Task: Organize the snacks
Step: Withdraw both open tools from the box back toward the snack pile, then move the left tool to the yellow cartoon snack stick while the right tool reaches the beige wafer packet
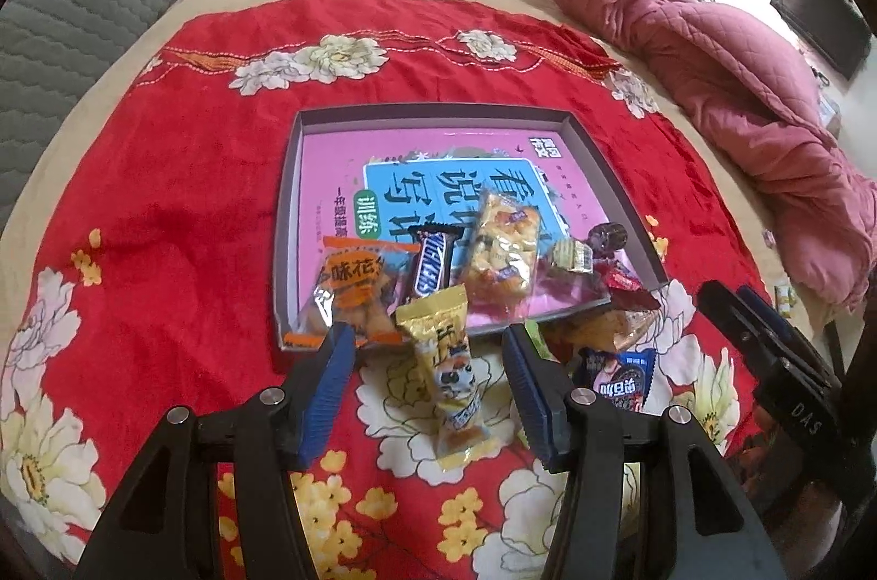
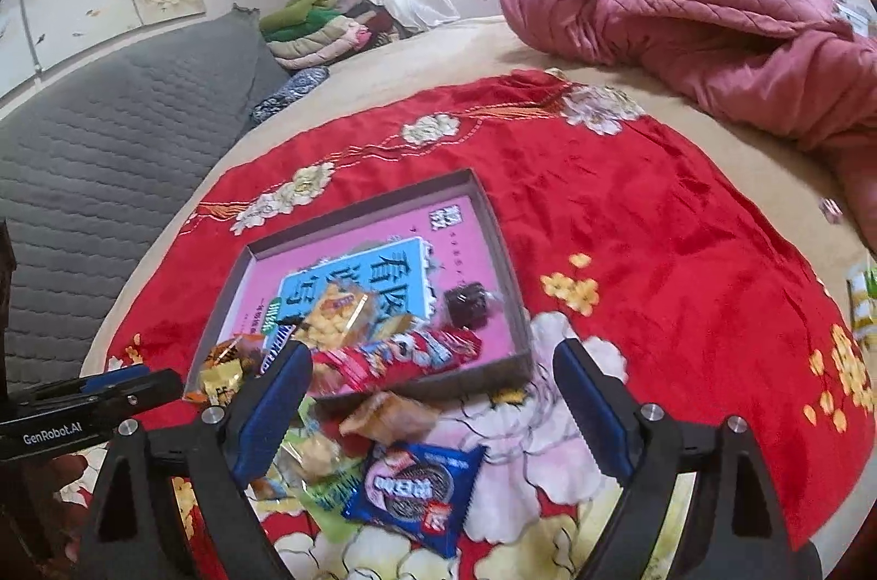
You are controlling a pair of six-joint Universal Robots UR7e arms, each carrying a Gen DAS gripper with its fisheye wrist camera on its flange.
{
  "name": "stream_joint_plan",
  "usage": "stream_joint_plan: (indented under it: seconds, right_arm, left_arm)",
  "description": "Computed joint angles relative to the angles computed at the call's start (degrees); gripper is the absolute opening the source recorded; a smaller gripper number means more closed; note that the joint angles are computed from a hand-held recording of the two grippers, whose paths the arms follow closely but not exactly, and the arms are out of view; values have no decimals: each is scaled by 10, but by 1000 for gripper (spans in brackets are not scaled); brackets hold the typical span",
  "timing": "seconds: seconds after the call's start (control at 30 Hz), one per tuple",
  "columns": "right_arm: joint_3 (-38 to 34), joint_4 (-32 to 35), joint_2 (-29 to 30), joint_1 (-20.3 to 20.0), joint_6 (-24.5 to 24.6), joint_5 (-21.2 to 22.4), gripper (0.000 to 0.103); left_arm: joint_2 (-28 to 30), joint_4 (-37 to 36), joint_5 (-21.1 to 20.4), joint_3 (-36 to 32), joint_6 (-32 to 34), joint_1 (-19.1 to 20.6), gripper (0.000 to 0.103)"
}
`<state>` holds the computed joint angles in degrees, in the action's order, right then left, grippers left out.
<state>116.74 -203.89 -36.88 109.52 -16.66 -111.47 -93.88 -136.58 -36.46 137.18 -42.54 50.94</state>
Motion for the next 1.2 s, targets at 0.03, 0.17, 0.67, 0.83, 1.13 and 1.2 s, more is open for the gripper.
stream_joint_plan:
  seconds: [0.03, 0.17, 0.67, 0.83, 1.13, 1.2]
  right_arm:
    - [4, -3, -3, -1, 2, -2, 89]
    - [15, -10, -12, -3, 10, -4, 89]
    - [39, 14, -20, 11, 9, -11, 90]
    - [43, 18, -16, 19, -1, -16, 90]
    - [43, 32, -3, 29, -23, -24, 90]
    - [41, 36, -1, 29, -26, -27, 90]
  left_arm:
    - [-6, 5, -1, 2, -3, -1, 58]
    - [-23, 8, -8, 9, -9, -2, 58]
    - [-74, 78, -8, 31, -60, -16, 58]
    - [-75, 90, -20, 35, -68, -16, 58]
    - [-59, 85, -31, 44, -75, -19, 58]
    - [-53, 81, -33, 45, -74, -19, 58]
